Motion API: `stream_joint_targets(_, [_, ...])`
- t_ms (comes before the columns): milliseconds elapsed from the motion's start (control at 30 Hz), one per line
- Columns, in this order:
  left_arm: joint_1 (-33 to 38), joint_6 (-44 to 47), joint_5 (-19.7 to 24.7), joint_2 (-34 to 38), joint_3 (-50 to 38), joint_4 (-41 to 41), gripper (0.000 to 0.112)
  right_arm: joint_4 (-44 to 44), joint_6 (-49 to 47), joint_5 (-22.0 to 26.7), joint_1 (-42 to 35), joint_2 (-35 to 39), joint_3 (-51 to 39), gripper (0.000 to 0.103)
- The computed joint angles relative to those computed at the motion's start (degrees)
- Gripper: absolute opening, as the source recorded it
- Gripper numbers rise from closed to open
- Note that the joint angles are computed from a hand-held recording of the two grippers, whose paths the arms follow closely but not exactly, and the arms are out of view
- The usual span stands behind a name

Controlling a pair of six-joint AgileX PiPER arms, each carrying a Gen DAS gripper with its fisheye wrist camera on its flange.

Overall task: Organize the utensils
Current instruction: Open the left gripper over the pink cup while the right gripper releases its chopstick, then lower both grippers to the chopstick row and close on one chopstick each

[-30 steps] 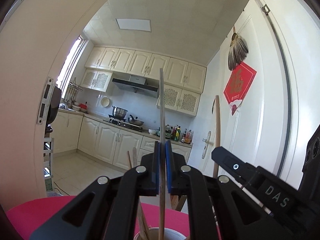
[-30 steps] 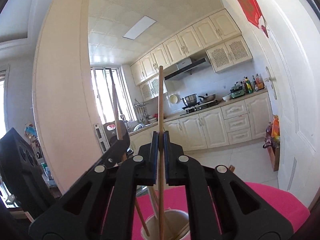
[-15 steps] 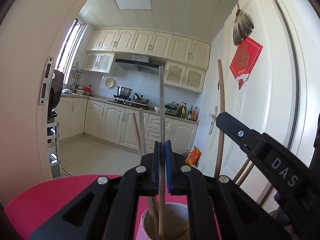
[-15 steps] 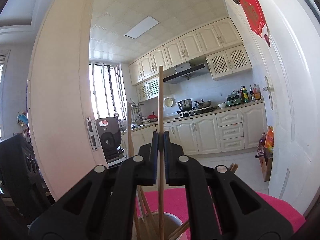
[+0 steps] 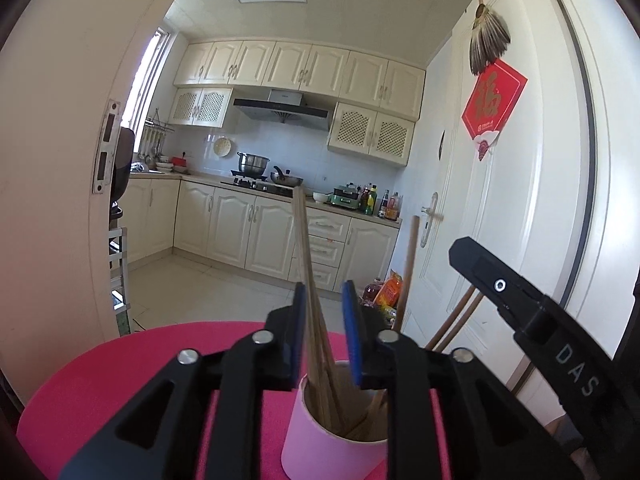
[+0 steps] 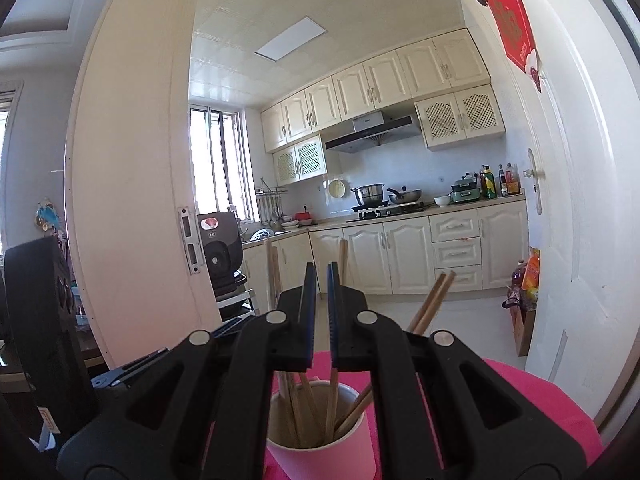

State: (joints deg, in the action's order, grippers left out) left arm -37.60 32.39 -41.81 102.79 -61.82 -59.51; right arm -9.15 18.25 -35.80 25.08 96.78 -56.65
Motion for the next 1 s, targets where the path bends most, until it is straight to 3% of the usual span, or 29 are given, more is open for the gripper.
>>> stream_joint_targets(133, [-1.22,2.46,-0.75,-1.48,1.16,-2.29,0.023,0.38,1.06,0.95,-0.15,-1.55,1.54,0.006])
stream_joint_targets(700, [-8.52,19.05,-3.96,-10.83,6.15,-19.21,0.054,5.27,-3.46,9.95,3.38,-10.00,7.60,0.007])
stream_joint_targets(800, [-9.51,23.04,-3.35,-12.96,7.10,-23.89,0.060,4.95,-2.53,13.94,3.77,-11.60,7.89,0.007])
stream_joint_targets(1000, [-7.83,34.34,3.25,-16.60,8.46,-37.67,0.063,-4.63,7.95,29.78,4.06,-12.06,4.39,0.007])
